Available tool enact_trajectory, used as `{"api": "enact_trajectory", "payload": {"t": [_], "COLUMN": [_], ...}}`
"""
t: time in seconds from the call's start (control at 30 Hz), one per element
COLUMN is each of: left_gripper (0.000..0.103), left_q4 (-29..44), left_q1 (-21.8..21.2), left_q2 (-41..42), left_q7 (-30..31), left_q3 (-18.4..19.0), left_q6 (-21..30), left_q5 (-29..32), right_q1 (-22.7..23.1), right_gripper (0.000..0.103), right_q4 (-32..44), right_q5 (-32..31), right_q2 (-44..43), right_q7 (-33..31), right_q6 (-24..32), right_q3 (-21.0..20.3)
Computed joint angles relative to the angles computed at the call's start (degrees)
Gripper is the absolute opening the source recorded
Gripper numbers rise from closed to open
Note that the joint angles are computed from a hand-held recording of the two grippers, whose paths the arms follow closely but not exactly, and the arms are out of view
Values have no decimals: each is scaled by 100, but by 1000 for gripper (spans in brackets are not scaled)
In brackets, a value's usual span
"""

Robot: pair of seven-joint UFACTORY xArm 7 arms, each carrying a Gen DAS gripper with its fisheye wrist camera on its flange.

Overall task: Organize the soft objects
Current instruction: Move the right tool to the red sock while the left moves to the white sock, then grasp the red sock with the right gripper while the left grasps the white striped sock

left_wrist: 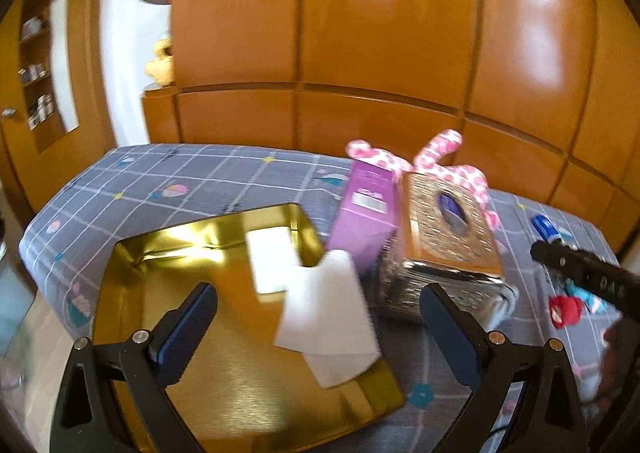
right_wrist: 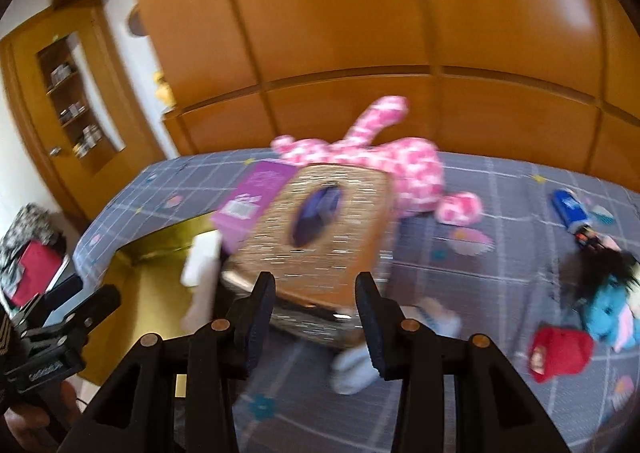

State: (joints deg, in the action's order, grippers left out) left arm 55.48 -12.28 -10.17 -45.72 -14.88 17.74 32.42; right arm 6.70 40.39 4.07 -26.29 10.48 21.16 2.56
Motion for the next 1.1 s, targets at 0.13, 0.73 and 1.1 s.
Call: {"api": "enact_trajectory", "payload": {"t": [0.13, 0.73, 1.1], "left_gripper": [102, 81, 81], "left_q4": [145, 1812, 3914], "left_q1": [-229, -1871, -3039], "left_q2": [145, 1907, 3685], "left_q7": [408, 4349, 3451], "left_q3": [-6, 40, 866], "left_q6": [-133, 289, 1534], "left_q5": [-168, -2190, -316], "right_q1": [-449, -1973, -1553], "right_gripper": [41, 41, 41], "right_q4": [-214, -692, -729], "right_q5": [-255, -736, 788], "right_q2": [-317, -604, -703], "right_q7": [186, 136, -400], "right_q6": [112, 303, 251], "right_q3": [-58, -905, -1642]}}
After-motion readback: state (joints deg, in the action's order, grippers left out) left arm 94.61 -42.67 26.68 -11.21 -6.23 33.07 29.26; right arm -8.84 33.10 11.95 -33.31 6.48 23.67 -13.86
